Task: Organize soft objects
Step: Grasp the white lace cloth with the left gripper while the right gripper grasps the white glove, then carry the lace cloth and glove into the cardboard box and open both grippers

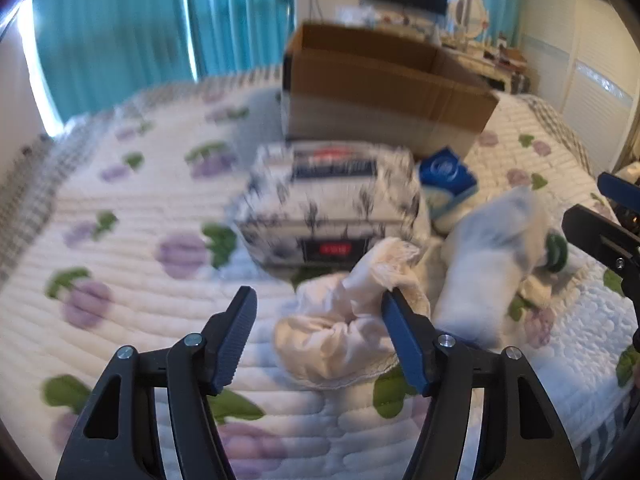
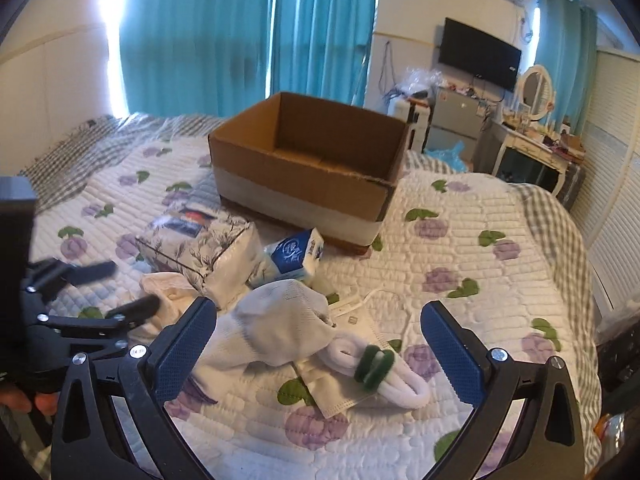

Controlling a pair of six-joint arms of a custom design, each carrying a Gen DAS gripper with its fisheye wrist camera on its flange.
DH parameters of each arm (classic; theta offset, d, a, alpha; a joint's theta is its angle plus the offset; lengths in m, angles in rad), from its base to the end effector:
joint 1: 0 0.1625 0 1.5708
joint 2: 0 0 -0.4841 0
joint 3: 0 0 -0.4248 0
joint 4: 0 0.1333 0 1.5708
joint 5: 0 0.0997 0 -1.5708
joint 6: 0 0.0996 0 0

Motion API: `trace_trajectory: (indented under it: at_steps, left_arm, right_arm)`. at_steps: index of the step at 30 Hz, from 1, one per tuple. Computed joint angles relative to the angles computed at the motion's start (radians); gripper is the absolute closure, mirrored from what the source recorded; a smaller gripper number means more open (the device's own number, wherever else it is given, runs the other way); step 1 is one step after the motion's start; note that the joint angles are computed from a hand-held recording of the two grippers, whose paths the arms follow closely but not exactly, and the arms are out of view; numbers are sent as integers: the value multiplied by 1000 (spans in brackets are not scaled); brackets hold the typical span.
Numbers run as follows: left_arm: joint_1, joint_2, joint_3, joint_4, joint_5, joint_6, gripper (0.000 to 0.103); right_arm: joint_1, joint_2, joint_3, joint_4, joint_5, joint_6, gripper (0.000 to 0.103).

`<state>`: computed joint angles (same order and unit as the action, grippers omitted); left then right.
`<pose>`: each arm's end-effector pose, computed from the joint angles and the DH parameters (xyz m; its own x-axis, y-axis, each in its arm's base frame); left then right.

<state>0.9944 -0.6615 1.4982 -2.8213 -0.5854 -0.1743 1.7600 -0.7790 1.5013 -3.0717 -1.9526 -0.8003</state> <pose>-0.2437 -0.7719 0.1342 -0.7227 -0.1133 -0.6818 0.3794 0.7595 -0.5283 0.2448 -0.7668 0.2260 -0.5730 -0.4443 0.6887 -0.7826 0.5462 -0.2988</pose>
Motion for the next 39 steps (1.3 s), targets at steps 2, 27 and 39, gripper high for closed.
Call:
trace_trajectory:
  at_steps: [2, 27, 39]
  left_arm:
    - [9, -1, -11, 40, -27, -19, 45]
    - [-49, -77, 66, -115, -34, 57, 90]
    - [-73, -18, -185, -212, -19, 383, 90]
  right_arm:
    - [-1, 23, -31, 34, -10, -18, 6]
    - [6, 14, -63, 204, 34, 14, 66]
    - [60, 20, -218, 216, 102, -14, 66]
